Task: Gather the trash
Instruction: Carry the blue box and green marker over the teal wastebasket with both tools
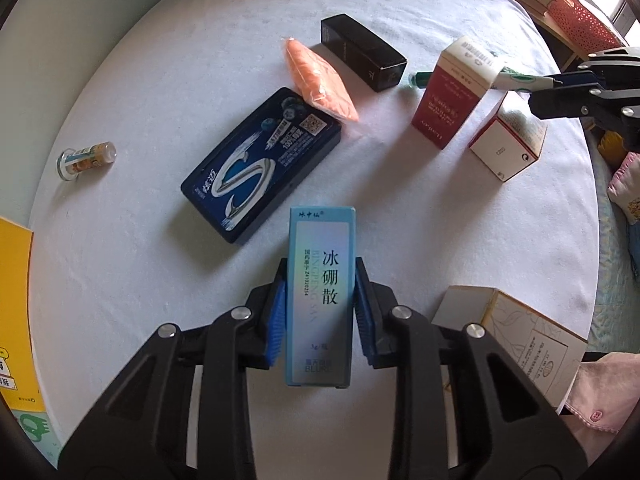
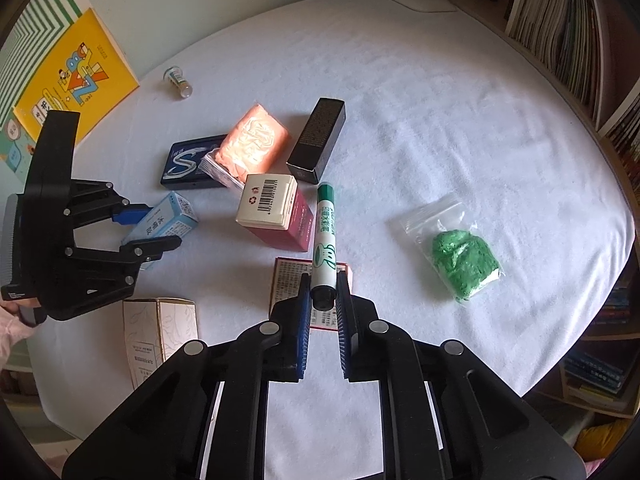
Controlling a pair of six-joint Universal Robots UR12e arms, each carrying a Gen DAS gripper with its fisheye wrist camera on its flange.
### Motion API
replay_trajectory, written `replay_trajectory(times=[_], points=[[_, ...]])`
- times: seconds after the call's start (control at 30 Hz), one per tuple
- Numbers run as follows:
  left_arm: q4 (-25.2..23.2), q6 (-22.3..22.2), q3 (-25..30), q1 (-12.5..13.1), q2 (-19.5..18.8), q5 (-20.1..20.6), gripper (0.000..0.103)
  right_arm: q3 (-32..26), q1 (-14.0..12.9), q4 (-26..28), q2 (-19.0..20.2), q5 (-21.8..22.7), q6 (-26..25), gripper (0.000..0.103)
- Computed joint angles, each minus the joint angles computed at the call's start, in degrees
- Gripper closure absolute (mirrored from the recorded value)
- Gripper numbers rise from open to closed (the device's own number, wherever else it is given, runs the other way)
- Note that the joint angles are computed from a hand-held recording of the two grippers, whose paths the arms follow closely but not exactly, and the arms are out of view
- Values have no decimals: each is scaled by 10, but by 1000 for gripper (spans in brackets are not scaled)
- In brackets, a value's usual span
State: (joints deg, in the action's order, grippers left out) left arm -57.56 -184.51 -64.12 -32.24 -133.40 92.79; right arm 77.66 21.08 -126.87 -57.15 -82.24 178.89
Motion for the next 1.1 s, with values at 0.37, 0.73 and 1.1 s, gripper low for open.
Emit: replay_trajectory(times=[0.37,0.73,1.1], points=[[12,-22,-14,-5,20,28,75,20,-1,-36,-18,-1,8,90],[33,-33,-1,-23,27,71,75,70,-11,-91,-62,-4,29,90],[44,-3,57,-56,12,70,75,180,-34,-169,-146,-25,88,90]])
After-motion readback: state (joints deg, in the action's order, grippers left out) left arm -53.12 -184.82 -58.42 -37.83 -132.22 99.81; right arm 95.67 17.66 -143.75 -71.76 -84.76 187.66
